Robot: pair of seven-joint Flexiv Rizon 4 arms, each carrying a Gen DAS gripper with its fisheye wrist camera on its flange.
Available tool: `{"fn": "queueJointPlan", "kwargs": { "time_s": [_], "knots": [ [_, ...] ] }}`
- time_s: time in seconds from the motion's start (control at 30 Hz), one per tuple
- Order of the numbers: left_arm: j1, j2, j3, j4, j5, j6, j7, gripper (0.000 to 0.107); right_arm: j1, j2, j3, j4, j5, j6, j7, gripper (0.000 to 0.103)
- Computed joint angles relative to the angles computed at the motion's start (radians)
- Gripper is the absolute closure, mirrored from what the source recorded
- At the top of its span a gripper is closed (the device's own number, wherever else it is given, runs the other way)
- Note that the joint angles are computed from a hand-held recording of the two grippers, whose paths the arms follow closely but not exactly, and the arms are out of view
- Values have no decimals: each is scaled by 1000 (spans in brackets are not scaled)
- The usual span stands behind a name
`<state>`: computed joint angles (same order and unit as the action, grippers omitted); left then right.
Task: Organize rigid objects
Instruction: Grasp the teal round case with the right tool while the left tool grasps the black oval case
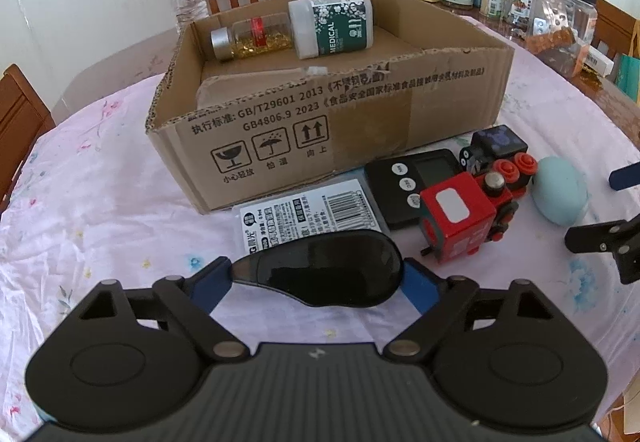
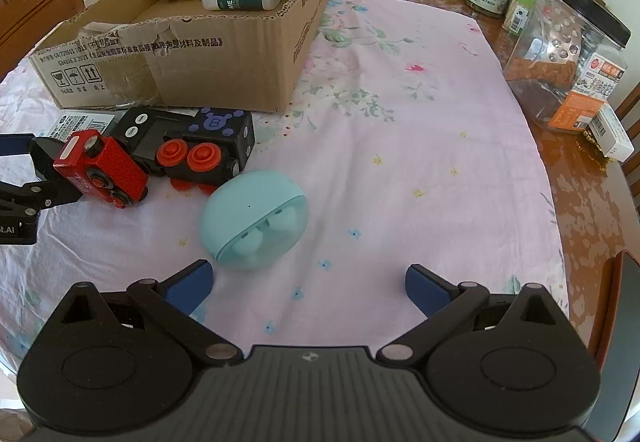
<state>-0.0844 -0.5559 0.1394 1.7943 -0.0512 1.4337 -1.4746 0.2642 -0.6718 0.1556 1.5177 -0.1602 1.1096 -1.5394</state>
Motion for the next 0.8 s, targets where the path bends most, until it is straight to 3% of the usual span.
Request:
{"fn": "queueJointPlan", "kwargs": {
  "time_s": [0.33, 0.53, 0.8],
  "knots": [
    [18, 70, 10, 66, 3, -70, -21, 17, 21, -23, 0, -47, -4, -39, 11, 0],
    [15, 68, 19, 62, 28, -78, -65, 17, 65, -48, -56, -67, -43, -8, 98, 0],
    [16, 64, 22, 56, 42, -81, -105, 14, 28, -13, -65, -14, -52, -10, 157, 0]
  ]
}}
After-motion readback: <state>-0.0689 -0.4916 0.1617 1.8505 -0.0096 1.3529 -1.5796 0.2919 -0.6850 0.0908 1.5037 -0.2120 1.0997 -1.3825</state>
